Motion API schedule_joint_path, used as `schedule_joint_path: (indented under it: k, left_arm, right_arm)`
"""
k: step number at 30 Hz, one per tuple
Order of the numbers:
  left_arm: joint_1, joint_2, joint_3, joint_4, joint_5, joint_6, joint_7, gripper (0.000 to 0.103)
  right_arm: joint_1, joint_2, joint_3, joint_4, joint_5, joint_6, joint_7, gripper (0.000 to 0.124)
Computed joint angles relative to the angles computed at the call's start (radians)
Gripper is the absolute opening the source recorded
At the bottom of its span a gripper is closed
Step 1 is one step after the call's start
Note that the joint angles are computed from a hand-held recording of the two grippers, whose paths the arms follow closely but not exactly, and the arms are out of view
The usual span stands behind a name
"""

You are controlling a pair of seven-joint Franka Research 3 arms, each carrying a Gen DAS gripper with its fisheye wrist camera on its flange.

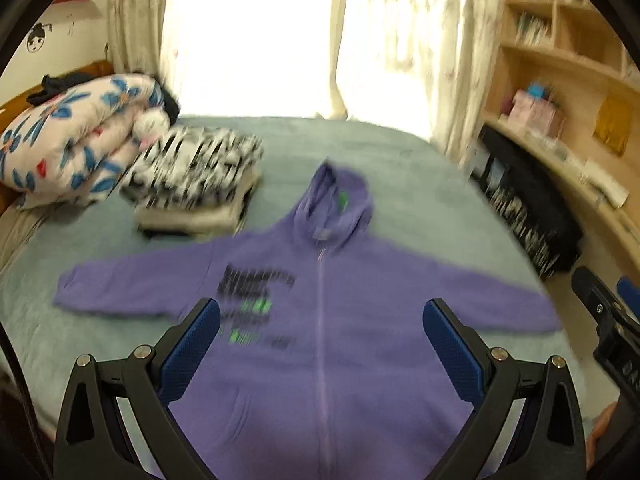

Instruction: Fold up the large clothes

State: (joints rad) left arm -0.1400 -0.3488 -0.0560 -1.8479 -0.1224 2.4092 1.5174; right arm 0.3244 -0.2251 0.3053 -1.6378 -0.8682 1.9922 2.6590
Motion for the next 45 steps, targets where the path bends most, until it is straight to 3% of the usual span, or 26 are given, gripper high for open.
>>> schedule_joint_path:
  k: [4, 10, 16, 22, 27, 32, 37, 40, 43, 44, 45]
  left_arm:
    - [0.001, 0.071, -0.021, 0.102, 0.030, 0.028, 0.015, 0.101]
    - [-0.008, 0.221, -0.071, 0.299, 0.049, 0.003, 0.017, 0.101]
    - [-0.040, 0.431, -0.138, 0.497, 0.133, -0.008, -0.064, 0.101]
    - [-0.101, 0.588, -0.174, 0.552, 0.221, -0.032, -0.146, 0.101]
    - [-0.194, 0.695, -0.140, 0.551, 0.391, 0.014, -0.292, 0.101]
    - [-0.260, 0.832, -0.132, 0.674, 0.453, -0.104, -0.386, 0.101]
    - [-0.327, 0.931, -0.092, 0.778, 0.541, -0.173, -0.451, 0.101]
    - [-0.340, 0.976, -0.083, 0.837, 0.558, -0.217, -0.443, 0.101]
    - [-0.327, 0.978, -0.089, 0.845, 0.539, -0.235, -0.421, 0.101]
    - [-0.320, 0.970, -0.091, 0.835, 0.532, -0.233, -0.415, 0.101]
    - [-0.310, 0.957, -0.095, 0.819, 0.524, -0.232, -0.405, 0.101]
  right_arm:
    - [-0.048, -0.047, -0.041, -0.021, -0.004, 0.027, 0.005, 0.103]
    - [-0.146, -0.121, -0.125, -0.087, 0.100, 0.153, -0.044, 0.103]
    - [-0.240, -0.114, -0.194, -0.126, 0.248, 0.157, -0.140, 0.103]
    - [-0.325, -0.110, -0.249, -0.262, 0.375, 0.171, -0.186, 0.103]
    - [-0.371, -0.147, -0.326, -0.452, 0.585, 0.305, -0.215, 0.084]
    - [-0.436, -0.170, -0.359, -0.586, 0.745, 0.397, -0.211, 0.082]
    - [-0.465, -0.151, -0.380, -0.662, 0.887, 0.486, -0.255, 0.067]
    - [-0.487, -0.109, -0.361, -0.652, 0.899, 0.508, -0.249, 0.062]
    - [-0.510, -0.079, -0.331, -0.626, 0.841, 0.506, -0.205, 0.040]
    - [-0.508, -0.077, -0.326, -0.624, 0.826, 0.523, -0.201, 0.014]
    - [-0.500, -0.077, -0.326, -0.622, 0.829, 0.544, -0.206, 0.011]
